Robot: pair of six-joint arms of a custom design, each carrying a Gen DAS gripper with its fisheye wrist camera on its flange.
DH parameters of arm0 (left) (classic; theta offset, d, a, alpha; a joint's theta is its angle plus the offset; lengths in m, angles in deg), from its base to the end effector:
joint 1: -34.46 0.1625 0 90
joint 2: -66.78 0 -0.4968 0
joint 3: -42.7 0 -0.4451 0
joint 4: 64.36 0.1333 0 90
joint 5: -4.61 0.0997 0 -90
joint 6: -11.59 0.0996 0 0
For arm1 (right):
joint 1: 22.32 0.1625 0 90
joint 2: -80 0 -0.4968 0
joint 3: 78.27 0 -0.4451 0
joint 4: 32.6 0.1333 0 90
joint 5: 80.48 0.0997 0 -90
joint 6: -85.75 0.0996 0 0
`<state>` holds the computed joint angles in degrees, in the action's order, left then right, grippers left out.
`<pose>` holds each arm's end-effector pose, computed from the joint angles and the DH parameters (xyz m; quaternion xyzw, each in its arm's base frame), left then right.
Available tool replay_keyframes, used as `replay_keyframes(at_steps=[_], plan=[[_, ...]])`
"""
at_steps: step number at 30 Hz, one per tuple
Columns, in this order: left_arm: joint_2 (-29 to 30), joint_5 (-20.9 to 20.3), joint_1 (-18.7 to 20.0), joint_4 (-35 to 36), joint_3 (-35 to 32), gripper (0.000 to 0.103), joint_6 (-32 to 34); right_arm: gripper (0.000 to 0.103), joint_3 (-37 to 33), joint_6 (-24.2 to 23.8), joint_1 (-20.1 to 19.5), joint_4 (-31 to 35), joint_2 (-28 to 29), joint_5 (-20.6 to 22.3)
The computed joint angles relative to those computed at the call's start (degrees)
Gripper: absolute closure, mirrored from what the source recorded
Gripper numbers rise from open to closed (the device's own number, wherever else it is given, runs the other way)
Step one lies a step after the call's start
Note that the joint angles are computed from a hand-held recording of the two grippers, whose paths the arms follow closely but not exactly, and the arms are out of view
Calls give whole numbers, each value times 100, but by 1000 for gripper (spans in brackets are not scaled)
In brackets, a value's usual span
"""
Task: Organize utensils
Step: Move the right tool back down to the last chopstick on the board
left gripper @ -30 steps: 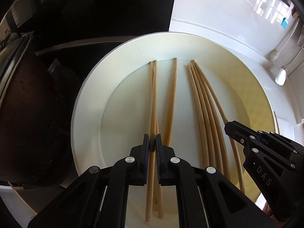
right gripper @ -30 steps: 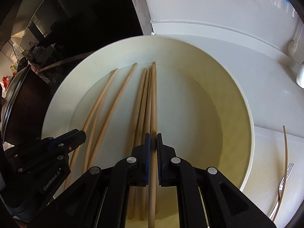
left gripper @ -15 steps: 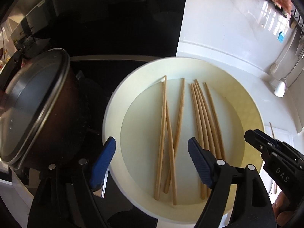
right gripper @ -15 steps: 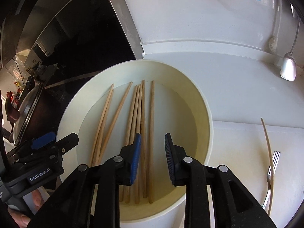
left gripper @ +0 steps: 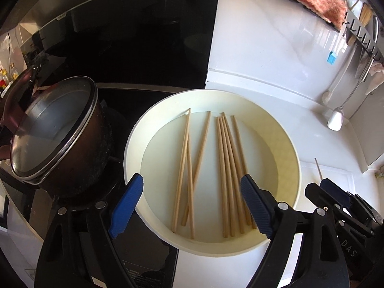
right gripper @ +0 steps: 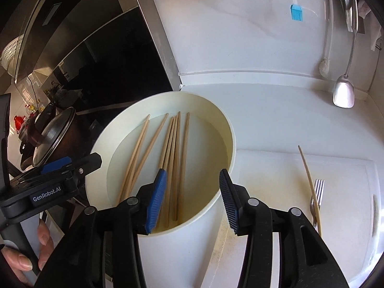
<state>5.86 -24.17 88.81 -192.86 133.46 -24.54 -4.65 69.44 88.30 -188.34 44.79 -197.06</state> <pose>-0.2482 -0.7245 0.3428 -0.0420 0.8580 -0.3503 0.3732 0.3944 -0.7963 0.1391 0.2480 -0.9142 0.2382 0.2146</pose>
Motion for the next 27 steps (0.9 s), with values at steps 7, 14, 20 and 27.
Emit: replay_keyframes(at_steps=[7, 14, 20, 27], plan=[[52, 137, -251, 19, 130, 20, -255, 52, 548, -176, -101, -290, -462, 61], [233, 65, -522, 249, 233, 15, -865, 49, 1174, -319, -339, -380, -1095, 112], [542, -156, -729, 553, 206, 10, -1478, 46, 1678, -547, -630, -471, -1643, 46], [866, -123, -964, 1027, 212, 9, -2462, 46, 2028, -898, -1057, -495, -2051, 224]])
